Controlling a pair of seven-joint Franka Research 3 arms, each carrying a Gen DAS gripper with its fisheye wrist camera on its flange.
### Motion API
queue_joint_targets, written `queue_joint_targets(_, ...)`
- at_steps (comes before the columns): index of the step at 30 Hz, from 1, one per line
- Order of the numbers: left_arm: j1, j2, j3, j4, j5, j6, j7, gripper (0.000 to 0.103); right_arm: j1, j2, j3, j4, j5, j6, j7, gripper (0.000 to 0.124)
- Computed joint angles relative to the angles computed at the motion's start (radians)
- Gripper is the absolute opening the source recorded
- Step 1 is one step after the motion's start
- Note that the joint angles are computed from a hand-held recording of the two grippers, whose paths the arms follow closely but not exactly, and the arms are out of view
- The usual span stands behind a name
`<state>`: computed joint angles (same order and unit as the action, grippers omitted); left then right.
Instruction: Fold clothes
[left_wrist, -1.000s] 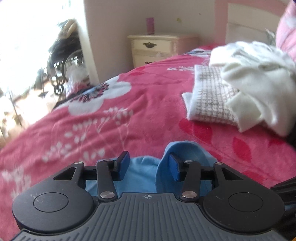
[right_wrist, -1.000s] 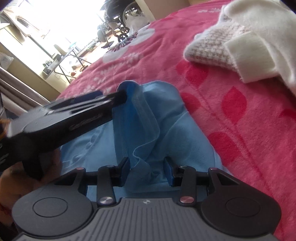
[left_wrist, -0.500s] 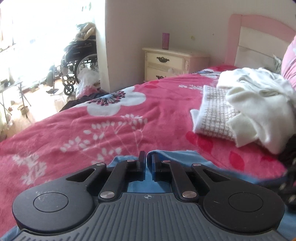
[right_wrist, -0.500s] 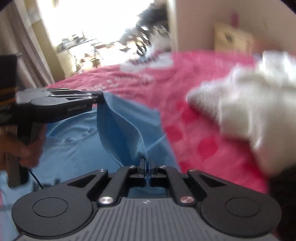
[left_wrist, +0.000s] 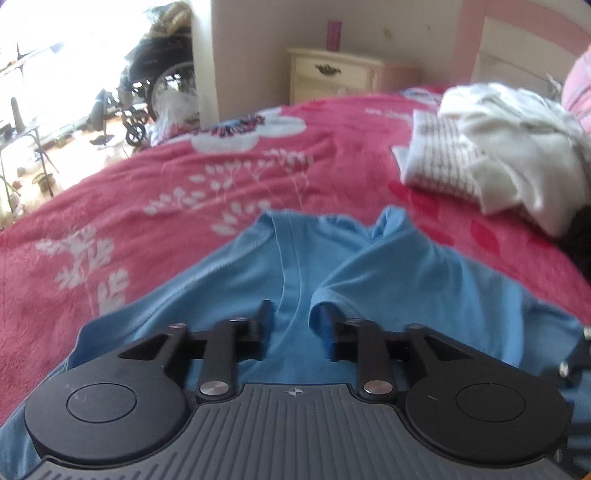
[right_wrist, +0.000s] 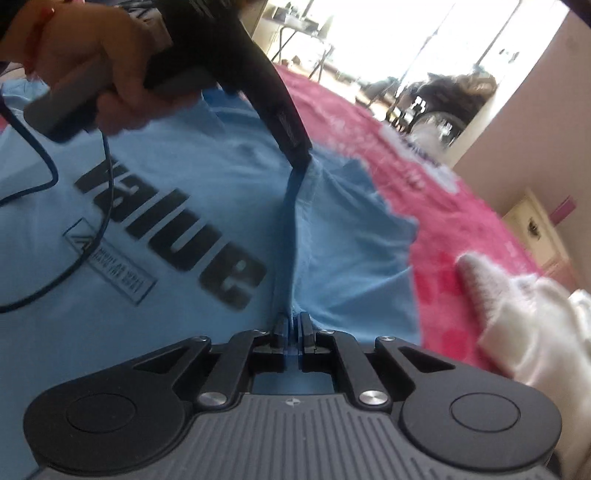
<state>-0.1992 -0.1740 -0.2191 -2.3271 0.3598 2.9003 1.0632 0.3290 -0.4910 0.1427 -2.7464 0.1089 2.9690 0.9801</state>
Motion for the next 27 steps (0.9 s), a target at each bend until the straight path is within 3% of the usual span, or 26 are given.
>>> queue_joint_targets(1,-0.024,-0.01,0.021,-0.009,-0.052,-0.009,0.048,0.039,0.035,-0.008,-0.043,0.004,0.031,-0.022,-0.016,0.012)
queue_joint_targets(4,-0.071,-0.045,0.065,-0.037,-0.182,-0.03,0.165,0.052,0.134,-0.042,-0.176,0.025,0.162,-0.12,-0.084,0.036)
queue_joint_targets(7,-0.09,-0.086,0.093,-0.072,-0.264,-0.023,0.232,0.054,0.194,-0.091,-0.328,0.075,0.347,-0.316,-0.155,0.039)
queue_joint_targets(9,-0.095,-0.101,0.105,-0.084,-0.309,-0.016,0.247,0.054,0.169,-0.114,-0.377,0.091,0.434,-0.384,-0.159,0.038)
queue_joint_targets(10,-0.097,-0.104,0.11,-0.086,-0.329,-0.011,0.251,0.054,0.145,-0.123,-0.386,0.093,0.467,-0.395,-0.147,0.038)
queue_joint_targets(14,-0.078,-0.065,0.091,-0.048,-0.341,0.017,0.221,0.054,0.01,-0.078,-0.288,0.091,0.475,-0.269,-0.091,0.04)
queue_joint_targets(21,-0.075,0.122,0.03,0.17,-0.271,-0.031,0.31,0.054,0.012,0.022,-0.262,0.102,0.538,-0.161,-0.22,0.032)
queue_joint_targets(25,-0.061,0.233,0.0,0.31,-0.193,-0.108,0.29,0.054,0.024,0.059,-0.281,0.117,0.604,-0.176,-0.289,0.024)
queue_joint_targets(27,-0.046,0.275,-0.007,0.373,-0.248,-0.152,0.275,0.054,0.019,0.061,-0.28,0.116,0.632,-0.186,-0.319,0.021)
